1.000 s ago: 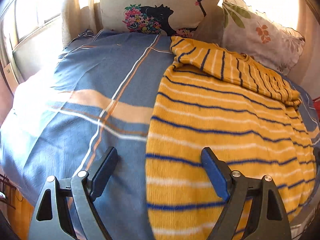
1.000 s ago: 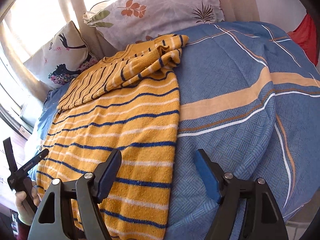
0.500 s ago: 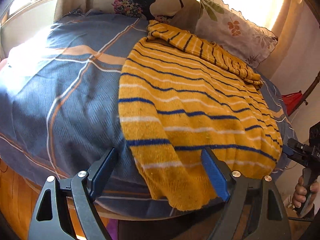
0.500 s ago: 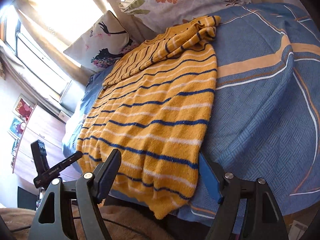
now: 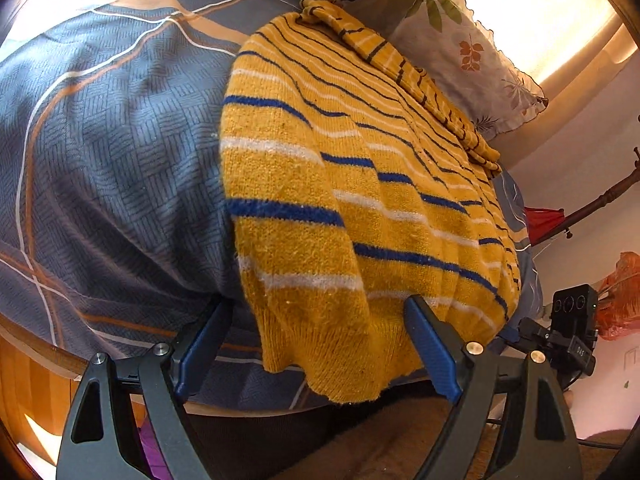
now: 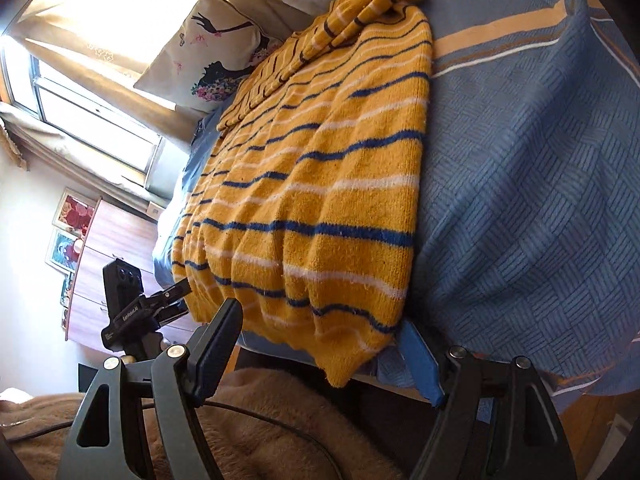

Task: Fold small clothes
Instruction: 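Grasp the sweater hem with the right tool while the left tool grasps it too, then lift the hem with both tools and fold it toward the collar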

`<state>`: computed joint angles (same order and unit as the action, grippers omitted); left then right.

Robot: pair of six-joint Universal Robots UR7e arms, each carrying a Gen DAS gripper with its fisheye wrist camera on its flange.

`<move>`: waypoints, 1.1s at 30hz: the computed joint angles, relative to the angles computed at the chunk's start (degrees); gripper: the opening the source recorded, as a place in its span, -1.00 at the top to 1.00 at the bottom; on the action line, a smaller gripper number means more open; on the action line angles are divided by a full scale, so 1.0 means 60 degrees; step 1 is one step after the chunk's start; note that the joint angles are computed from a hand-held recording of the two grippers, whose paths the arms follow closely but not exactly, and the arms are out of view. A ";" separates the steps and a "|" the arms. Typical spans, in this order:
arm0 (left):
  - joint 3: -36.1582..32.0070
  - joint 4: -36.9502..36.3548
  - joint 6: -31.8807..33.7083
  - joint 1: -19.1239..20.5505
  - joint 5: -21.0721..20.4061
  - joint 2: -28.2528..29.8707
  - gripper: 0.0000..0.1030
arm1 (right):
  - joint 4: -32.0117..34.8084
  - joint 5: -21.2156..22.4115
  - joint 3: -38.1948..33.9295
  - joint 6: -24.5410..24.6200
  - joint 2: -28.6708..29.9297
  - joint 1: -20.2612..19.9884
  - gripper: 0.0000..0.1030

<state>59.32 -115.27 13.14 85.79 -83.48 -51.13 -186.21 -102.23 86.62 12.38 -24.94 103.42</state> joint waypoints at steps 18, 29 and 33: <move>0.0906 -0.0596 0.0153 -0.0653 0.0348 -0.1036 0.72 | 0.1308 -0.0496 -0.0633 -0.0570 0.0206 0.0382 0.58; -0.0178 -0.0982 0.0118 -0.0820 -0.0586 -0.0669 0.72 | -0.0183 -0.1099 -0.0556 -0.1856 -0.0355 0.1303 0.76; -0.1424 -0.1092 0.0164 -0.0978 -0.0709 0.0230 0.72 | 0.0195 -0.1959 -0.1762 -0.2422 0.0022 0.1347 0.77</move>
<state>50.78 -121.81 14.12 79.92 -87.74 -49.75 -185.05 -113.98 76.05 -2.15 -24.81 111.50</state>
